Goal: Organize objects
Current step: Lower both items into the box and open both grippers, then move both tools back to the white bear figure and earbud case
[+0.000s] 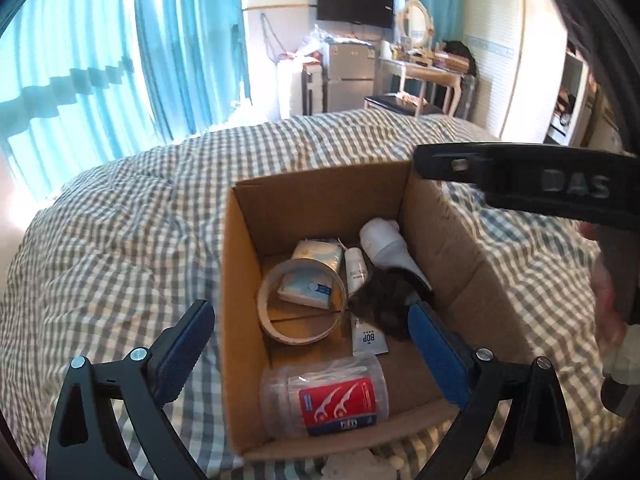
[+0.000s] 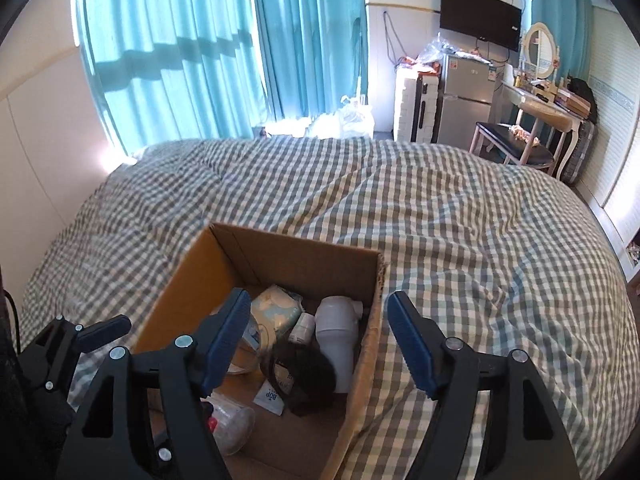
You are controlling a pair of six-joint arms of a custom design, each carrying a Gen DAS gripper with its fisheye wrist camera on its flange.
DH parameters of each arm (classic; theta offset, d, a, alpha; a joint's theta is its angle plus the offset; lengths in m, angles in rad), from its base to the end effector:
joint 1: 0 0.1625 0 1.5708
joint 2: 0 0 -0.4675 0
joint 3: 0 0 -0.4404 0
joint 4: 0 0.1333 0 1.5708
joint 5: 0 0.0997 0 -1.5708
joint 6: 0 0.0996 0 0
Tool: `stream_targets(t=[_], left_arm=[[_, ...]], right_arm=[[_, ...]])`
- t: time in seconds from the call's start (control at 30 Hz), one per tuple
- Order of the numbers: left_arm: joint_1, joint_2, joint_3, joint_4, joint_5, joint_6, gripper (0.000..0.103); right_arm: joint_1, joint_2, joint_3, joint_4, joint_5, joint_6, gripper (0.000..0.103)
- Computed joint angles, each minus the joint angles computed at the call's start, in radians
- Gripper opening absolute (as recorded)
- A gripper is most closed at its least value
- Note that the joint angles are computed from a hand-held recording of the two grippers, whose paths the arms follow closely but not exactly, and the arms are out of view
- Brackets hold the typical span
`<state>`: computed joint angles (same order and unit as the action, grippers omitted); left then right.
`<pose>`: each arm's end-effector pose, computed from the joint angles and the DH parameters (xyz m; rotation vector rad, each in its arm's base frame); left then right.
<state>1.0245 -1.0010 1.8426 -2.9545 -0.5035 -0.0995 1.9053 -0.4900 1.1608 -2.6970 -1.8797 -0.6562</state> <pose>-0.1523 -0.6749 0.2380 0.1294 2.1310 -0.9501 0.3891 -0.8057 0.0674 1.2042 -2.4349 0.5532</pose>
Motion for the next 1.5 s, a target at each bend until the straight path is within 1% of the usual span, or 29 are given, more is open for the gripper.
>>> stream_targets(t=[0.1, 0.17, 0.23, 0.37, 0.5, 0.67, 0.77, 0.9, 0.93, 1.03, 1.17, 1.27, 1.37, 1.5], left_arm=[[-0.025, -0.039, 0.040, 0.005, 0.023, -0.044, 0.100], [-0.043, -0.073, 0.071, 0.038, 0.048, -0.085, 0.101], [-0.061, -0.115, 0.108, 0.083, 0.066, -0.132, 0.101], [-0.088, -0.201, 0.187, 0.196, 0.071, -0.248, 0.101], [-0.108, -0.274, 0.264, 0.291, 0.083, -0.356, 0.101], [-0.121, -0.343, 0.345, 0.445, 0.125, -0.543, 0.101], [-0.123, -0.371, 0.386, 0.513, 0.144, -0.637, 0.101], [-0.126, -0.387, 0.422, 0.656, 0.215, -0.780, 0.101], [-0.124, -0.387, 0.431, 0.659, 0.220, -0.789, 0.101], [-0.111, -0.389, 0.455, 0.573, 0.182, -0.744, 0.101], [-0.111, -0.390, 0.472, 0.510, 0.177, -0.706, 0.101], [-0.108, -0.383, 0.467, 0.505, 0.172, -0.698, 0.101], [-0.109, -0.376, 0.461, 0.528, 0.172, -0.716, 0.101], [-0.108, -0.372, 0.454, 0.537, 0.170, -0.720, 0.101]], right_arm=[[0.011, -0.050, 0.057, -0.050, -0.010, -0.003, 0.072], [0.015, -0.082, 0.091, -0.071, -0.015, -0.009, 0.072], [0.024, -0.115, 0.134, -0.102, -0.031, -0.014, 0.072], [0.038, -0.180, 0.227, -0.158, -0.055, -0.018, 0.073], [0.043, -0.248, 0.356, -0.221, -0.053, -0.025, 0.073], [0.037, -0.282, 0.494, -0.273, -0.073, -0.037, 0.073], [0.023, -0.291, 0.556, -0.257, -0.063, -0.025, 0.073], [0.011, -0.276, 0.618, -0.264, -0.075, -0.035, 0.073], [0.008, -0.269, 0.627, -0.257, -0.081, -0.043, 0.073], [-0.004, -0.252, 0.648, -0.247, -0.094, -0.052, 0.073], [-0.016, -0.234, 0.662, -0.229, -0.116, -0.062, 0.073], [-0.019, -0.229, 0.672, -0.214, -0.117, -0.082, 0.073], [-0.021, -0.230, 0.681, -0.195, -0.105, -0.097, 0.073], [-0.025, -0.227, 0.672, -0.119, -0.090, -0.075, 0.072]])
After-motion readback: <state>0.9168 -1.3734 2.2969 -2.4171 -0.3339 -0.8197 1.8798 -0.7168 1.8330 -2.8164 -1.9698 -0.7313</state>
